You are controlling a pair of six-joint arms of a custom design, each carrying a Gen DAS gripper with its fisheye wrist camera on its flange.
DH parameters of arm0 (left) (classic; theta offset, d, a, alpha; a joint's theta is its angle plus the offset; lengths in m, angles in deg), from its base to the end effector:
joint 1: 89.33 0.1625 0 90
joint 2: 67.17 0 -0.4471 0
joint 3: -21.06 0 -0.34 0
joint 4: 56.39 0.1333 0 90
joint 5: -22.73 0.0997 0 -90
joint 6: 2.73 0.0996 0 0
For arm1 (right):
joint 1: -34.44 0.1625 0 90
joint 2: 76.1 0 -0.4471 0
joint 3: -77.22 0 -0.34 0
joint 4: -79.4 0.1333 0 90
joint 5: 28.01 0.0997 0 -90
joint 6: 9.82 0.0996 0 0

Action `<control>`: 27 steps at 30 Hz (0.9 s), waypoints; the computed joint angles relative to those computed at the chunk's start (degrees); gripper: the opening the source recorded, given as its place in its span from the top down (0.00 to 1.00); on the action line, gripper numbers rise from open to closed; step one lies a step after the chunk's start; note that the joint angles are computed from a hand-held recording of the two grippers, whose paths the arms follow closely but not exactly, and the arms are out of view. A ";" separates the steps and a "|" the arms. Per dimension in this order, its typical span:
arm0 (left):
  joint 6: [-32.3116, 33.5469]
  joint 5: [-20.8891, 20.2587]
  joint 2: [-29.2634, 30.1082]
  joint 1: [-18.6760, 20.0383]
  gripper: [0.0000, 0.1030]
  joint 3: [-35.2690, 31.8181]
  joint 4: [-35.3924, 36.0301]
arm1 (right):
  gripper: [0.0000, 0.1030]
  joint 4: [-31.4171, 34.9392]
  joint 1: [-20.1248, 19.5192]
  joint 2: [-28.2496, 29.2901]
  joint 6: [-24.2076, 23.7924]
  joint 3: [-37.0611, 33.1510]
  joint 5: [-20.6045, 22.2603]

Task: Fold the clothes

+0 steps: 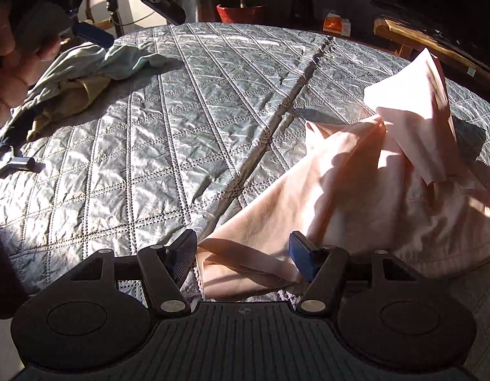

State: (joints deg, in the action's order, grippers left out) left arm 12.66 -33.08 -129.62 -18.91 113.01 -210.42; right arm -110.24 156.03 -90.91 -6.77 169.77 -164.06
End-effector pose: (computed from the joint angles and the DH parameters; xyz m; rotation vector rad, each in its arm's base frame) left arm -0.0333 -0.6585 0.3801 0.5148 2.4166 -0.7916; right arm 0.3787 -0.4982 -0.0824 0.3972 -2.3561 0.7411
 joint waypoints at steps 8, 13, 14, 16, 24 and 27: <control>0.03 -0.28 -0.09 0.06 0.01 -0.02 0.18 | 0.98 -7.39 -0.81 -0.03 -0.80 2.80 0.73; -0.22 -0.20 -0.14 0.05 0.01 -0.08 0.22 | 0.98 -16.56 -1.15 -4.04 5.53 8.96 8.39; -0.30 -0.18 -0.15 0.06 0.01 -0.11 0.07 | 0.98 -20.08 -0.82 -4.74 6.12 9.96 9.76; -0.52 -0.20 -0.16 0.13 0.01 -0.32 -0.18 | 0.98 -24.69 0.04 -5.78 6.59 10.71 11.14; -1.87 0.86 -0.06 0.55 0.01 -1.22 -1.73 | 0.96 -25.52 1.33 -3.90 -7.68 -5.84 18.97; -1.86 1.60 -0.09 0.62 0.01 -1.48 -2.93 | 0.79 -19.99 0.38 -3.07 -8.61 -10.27 19.03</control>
State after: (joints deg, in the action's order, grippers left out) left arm 10.80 -31.47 -129.72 -18.29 111.54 -213.35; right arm -130.23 156.41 -93.98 -15.38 159.50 -145.04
